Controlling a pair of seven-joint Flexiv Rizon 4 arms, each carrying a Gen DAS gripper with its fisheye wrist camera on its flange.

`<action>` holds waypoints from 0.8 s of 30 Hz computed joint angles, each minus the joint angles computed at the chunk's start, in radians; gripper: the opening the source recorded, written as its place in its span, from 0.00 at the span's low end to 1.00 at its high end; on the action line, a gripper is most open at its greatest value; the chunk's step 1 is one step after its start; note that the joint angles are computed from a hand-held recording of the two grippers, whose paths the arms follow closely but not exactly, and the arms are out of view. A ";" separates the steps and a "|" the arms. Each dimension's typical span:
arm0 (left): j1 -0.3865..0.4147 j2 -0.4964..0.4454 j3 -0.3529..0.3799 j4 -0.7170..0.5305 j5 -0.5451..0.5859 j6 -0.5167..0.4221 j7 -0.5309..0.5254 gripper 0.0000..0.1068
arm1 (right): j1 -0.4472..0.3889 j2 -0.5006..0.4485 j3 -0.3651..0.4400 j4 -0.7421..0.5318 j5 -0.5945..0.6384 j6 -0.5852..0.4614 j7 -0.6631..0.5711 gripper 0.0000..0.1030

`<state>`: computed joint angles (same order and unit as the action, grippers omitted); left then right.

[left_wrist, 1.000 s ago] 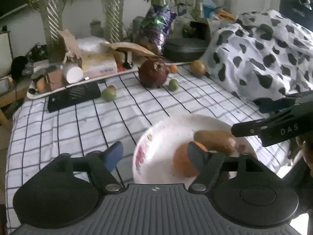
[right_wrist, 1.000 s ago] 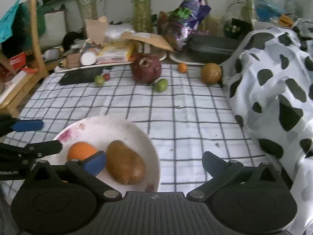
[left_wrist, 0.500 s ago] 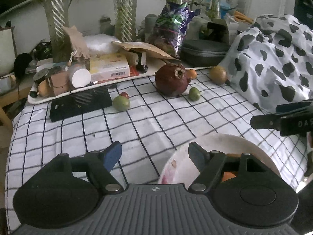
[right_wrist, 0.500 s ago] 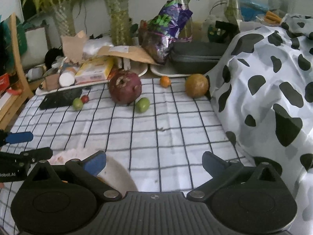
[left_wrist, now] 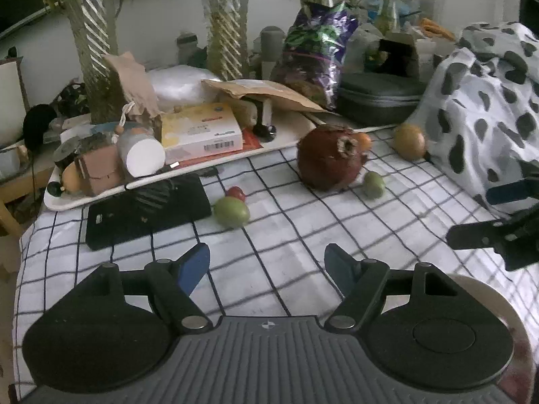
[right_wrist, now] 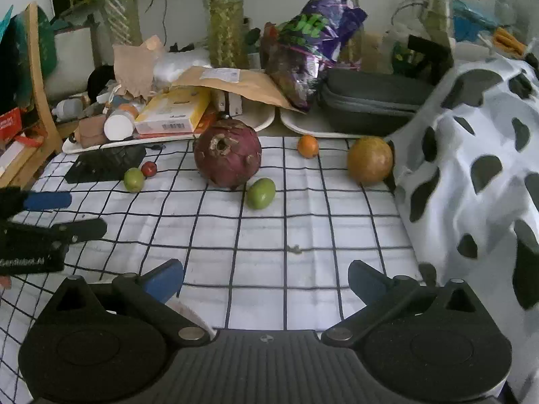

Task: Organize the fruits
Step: 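Withdraw both tools from the plate toward the pomegranate and green fruits, then grasp the olive-green fruit with the left tool while the right grasps the light green fruit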

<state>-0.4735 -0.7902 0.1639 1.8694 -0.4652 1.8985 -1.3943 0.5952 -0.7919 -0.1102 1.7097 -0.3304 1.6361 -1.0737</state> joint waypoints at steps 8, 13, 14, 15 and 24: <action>0.052 -0.042 -0.021 -0.063 0.028 -0.007 0.007 0.69 | -0.053 -0.057 0.063 -0.110 -0.035 -0.075 -0.036 1.00; 0.032 -0.079 0.015 -0.114 -0.004 -0.032 -0.004 0.68 | -0.057 -0.093 0.061 -0.168 -0.047 -0.092 -0.045 1.00; 0.039 -0.084 0.011 -0.121 -0.001 -0.033 -0.008 0.67 | -0.057 -0.099 0.060 -0.180 -0.049 -0.098 -0.046 1.00; 0.043 -0.090 0.011 -0.130 0.002 -0.035 -0.009 0.67 | -0.057 -0.106 0.059 -0.191 -0.051 -0.107 -0.046 1.00; 0.097 -0.127 -0.027 -0.200 0.055 -0.089 -0.030 0.52 | -0.087 -0.165 0.094 -0.297 -0.065 -0.187 -0.077 1.00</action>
